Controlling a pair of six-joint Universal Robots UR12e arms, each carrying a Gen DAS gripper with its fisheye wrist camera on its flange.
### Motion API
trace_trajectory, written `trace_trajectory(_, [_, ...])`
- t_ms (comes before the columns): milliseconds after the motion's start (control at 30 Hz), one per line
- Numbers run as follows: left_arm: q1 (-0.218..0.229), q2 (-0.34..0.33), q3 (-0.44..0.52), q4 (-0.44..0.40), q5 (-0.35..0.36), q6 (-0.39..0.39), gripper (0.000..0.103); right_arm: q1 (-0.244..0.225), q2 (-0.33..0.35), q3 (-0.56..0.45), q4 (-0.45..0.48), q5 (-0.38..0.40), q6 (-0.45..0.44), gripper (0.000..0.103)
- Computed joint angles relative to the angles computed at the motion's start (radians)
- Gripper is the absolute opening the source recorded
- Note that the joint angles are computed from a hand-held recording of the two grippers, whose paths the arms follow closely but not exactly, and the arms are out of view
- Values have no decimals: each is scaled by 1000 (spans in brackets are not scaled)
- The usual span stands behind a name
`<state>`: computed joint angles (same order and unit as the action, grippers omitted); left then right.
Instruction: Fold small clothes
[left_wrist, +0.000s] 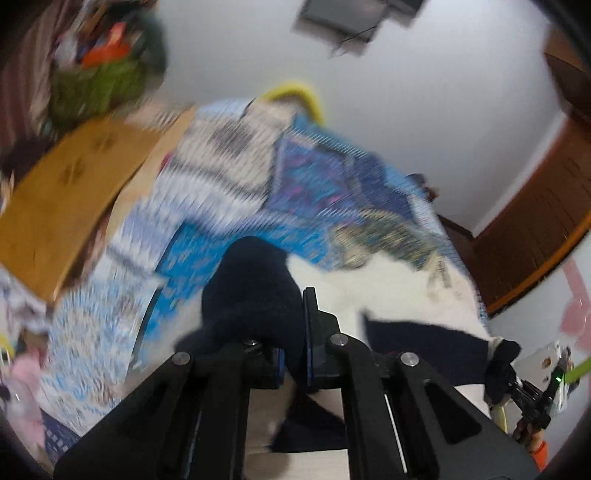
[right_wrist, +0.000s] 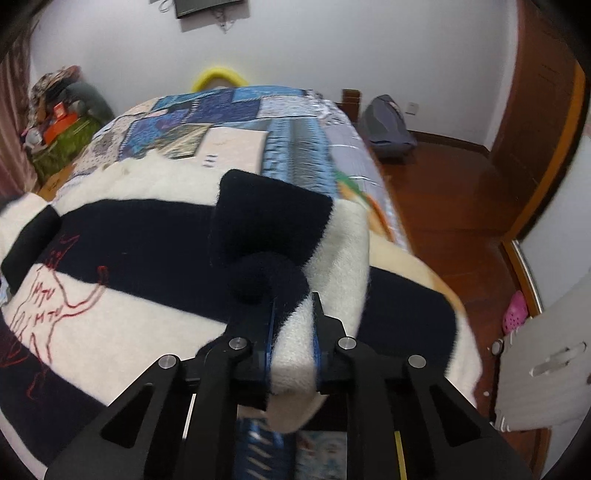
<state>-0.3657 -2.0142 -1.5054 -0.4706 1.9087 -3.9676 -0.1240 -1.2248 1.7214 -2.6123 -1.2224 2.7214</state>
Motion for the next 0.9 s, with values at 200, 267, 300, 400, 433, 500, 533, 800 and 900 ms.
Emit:
trace_trajectory(200, [-39, -68, 156, 7, -16, 154, 6, -35, -2, 1, 30, 23, 27, 13])
trace_trajectory(267, [-56, -106, 226, -27, -18, 215, 6, -48, -11, 9, 44, 56, 22, 15])
trace_trajectory(300, [-66, -129, 266, -52, -18, 248, 6, -45, -7, 5, 47, 61, 24, 20])
trace_trajectory(400, [-90, -190, 362, -134, -31, 309, 6, -46, -19, 16, 35, 59, 6, 30])
trace_trajectory(433, [-96, -210, 389, -162, -45, 321, 6, -46, -25, 21, 24, 57, 3, 36])
trace_trajectory(500, [-107, -247, 440, -231, -75, 346, 6, -48, -38, 33, -1, 63, 0, 42])
trace_trajectory(533, [-113, -261, 457, -259, -87, 355, 6, -51, -45, 37, -7, 72, -7, 45])
trace_trajectory(800, [-132, -292, 457, -370, -201, 371, 24, -47, -91, 58, -17, 147, -95, 55])
trace_trajectory(900, [-137, -257, 410, -336, -177, 371, 37, -25, -96, 53, -11, 179, -131, 56])
